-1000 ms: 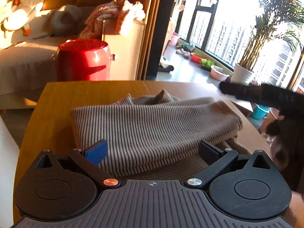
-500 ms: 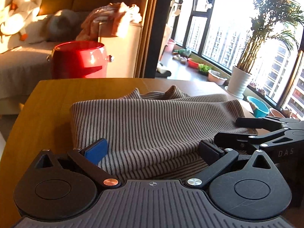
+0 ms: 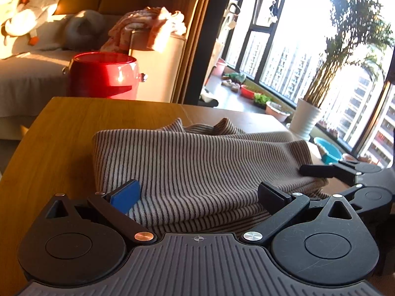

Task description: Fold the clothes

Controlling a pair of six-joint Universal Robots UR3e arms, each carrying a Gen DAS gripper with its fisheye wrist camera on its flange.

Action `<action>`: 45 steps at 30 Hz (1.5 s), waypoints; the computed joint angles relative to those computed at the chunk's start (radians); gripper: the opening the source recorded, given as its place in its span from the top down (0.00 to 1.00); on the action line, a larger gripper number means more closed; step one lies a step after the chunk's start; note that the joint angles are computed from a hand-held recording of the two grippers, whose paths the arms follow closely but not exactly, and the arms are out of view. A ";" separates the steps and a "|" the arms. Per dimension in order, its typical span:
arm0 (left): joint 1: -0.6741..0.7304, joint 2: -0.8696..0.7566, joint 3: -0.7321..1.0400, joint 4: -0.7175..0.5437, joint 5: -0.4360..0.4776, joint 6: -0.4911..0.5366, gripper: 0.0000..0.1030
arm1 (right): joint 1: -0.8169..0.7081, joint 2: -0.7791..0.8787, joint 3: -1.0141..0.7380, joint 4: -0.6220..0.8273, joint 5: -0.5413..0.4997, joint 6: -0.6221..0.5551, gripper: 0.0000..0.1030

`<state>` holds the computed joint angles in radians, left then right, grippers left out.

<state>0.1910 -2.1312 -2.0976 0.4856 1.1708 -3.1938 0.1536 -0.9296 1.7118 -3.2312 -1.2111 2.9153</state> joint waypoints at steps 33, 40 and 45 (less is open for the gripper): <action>0.048 -0.003 -0.042 0.053 -0.083 -0.038 0.00 | -0.022 0.021 0.052 -0.165 -0.077 0.184 0.08; 0.054 0.001 -0.048 0.054 -0.094 -0.043 0.00 | -0.015 0.024 0.038 -0.140 -0.091 0.187 0.08; 0.054 0.001 -0.046 0.051 -0.094 -0.044 0.00 | -0.016 0.018 0.032 -0.110 -0.105 0.196 0.08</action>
